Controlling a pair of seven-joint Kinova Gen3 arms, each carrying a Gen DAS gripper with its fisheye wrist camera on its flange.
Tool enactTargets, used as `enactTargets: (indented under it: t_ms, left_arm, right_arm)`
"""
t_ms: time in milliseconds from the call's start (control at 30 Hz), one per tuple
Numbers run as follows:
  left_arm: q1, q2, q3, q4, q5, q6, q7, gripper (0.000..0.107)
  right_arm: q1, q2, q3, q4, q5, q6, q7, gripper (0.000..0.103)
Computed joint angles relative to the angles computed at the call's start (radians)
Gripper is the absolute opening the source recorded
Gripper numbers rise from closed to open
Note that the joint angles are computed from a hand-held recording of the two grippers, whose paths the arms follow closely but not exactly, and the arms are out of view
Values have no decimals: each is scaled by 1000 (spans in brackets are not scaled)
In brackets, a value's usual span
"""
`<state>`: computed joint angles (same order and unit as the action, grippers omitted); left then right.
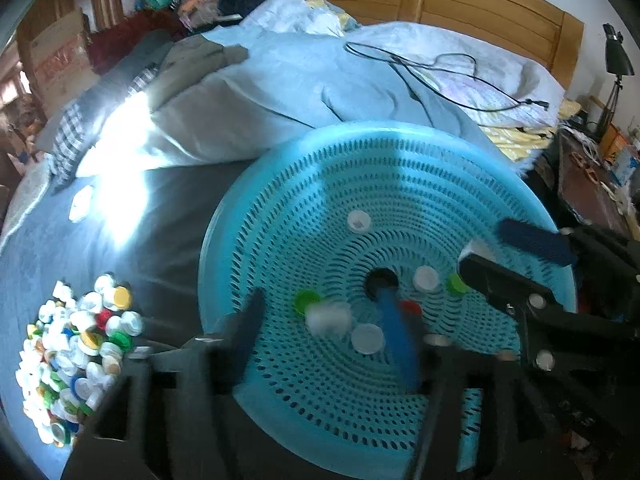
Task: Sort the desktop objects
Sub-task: 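Carry both white caps over the blue basket and open both grippers, then grasp a white cap with the left gripper while the right gripper grasps a green cap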
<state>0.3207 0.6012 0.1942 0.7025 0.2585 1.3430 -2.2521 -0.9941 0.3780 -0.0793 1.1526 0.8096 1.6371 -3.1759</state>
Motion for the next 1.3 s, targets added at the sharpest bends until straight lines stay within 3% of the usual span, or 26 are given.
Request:
enactTargets:
  t_ms: [67,133,467,667,833,967,1133,1300]
  left_arm:
    - [-20,-8,31,24,-13,-33,8,65]
    - [-16,3,14,-6,-1,-9,8,65]
    - [-62,6,3,-7,39,-6,6,65]
    - [-140,-13,15,40,92,-49,-33,65]
    - [-334,-15,19,158,215,-123,-106,66]
    - [-444,19,-56,211,201,-212,-41,66]
    - [-547,134,-84,109,158,-170,89,66]
    - [-541,202,-57,14,103,-136,63,66]
  right_arm:
    - [-11,1,4,0,13,21,-13,58]
    - [-11,2,3,-6,17,30,-8,61]
    - [-40,53,32,-104,49,97,71,64]
    - [-55,95,58,-186,54,109,138,64]
    - [-77,135,81,-235,77,41,185,69]
    - [-46,198,86,-307,20,-59,272,70]
    - [-25,286,109,-424,-57,-135,380,70]
    - [-18,363,136,-525,-136,-163,463,70]
